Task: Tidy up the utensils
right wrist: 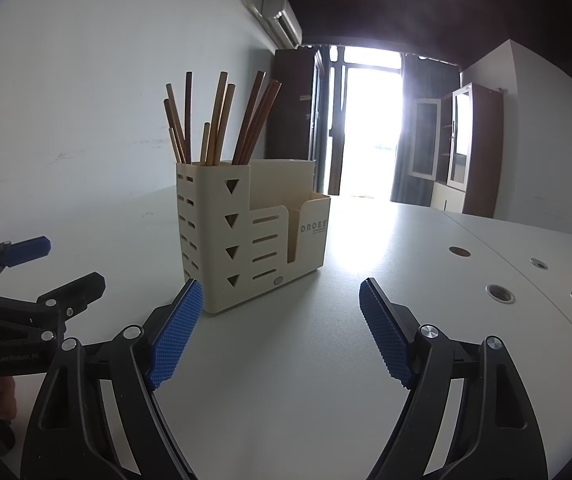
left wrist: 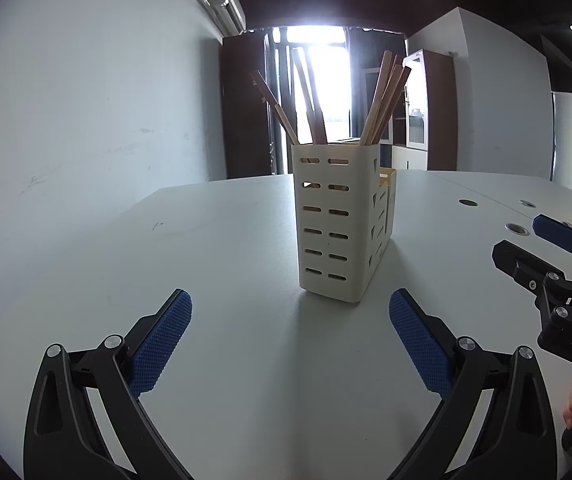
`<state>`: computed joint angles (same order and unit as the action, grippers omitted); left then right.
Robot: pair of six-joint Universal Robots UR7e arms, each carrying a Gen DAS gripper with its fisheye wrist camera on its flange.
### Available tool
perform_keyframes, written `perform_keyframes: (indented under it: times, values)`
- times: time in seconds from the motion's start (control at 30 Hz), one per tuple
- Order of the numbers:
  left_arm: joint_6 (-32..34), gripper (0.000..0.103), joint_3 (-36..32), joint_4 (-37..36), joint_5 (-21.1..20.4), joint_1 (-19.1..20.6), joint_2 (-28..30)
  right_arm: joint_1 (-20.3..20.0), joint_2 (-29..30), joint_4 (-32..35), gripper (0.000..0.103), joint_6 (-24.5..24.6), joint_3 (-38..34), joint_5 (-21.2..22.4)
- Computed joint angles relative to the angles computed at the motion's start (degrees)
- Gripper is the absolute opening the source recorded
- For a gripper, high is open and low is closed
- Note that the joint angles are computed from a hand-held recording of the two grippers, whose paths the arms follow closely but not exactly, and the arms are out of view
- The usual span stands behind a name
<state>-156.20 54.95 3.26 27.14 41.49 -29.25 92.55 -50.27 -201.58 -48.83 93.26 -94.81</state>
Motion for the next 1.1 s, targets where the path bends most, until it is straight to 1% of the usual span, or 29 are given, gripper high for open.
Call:
perform_keyframes:
  times: [0.17,0.3,0.43,0.6,0.77,1.0,1.1]
  values:
    - [0.3,0.097,0.41,-0.68,-0.19,-0.06,-0.21,-0.07,-0.14,0.21,0.081,0.06,0.04,-0.08]
    - [0.39,0.097,1.17,-1.49,0.44,-0.03,-0.68,-0.07,-0.15,0.25,0.081,-0.02,0.04,-0.06]
    - [-0.92,0.097,0.09,0.39,0.98,0.14,-0.2,-0.02,-0.09,0.24,0.081,0.01,0.0,-0.14]
    - [-0.2,0.097,0.0,-0.09,0.89,0.11,-0.05,-0.07,-0.15,0.24,0.081,-0.08,0.04,-0.08]
    - [-0.87,0.097,-0.68,0.69,0.66,0.22,0.32,-0.1,-0.21,0.32,0.081,-0.07,0.06,-0.09]
    - [1.61,0.097,-0.33,-0.72,0.55,0.02,0.38,-0.07,-0.15,0.27,0.081,-0.08,0.01,-0.14]
    - [1.14,0.097,-0.73,0.12,0.75,0.06,0.56,-0.06,-0.11,0.28,0.082,-0.07,-0.04,-0.12]
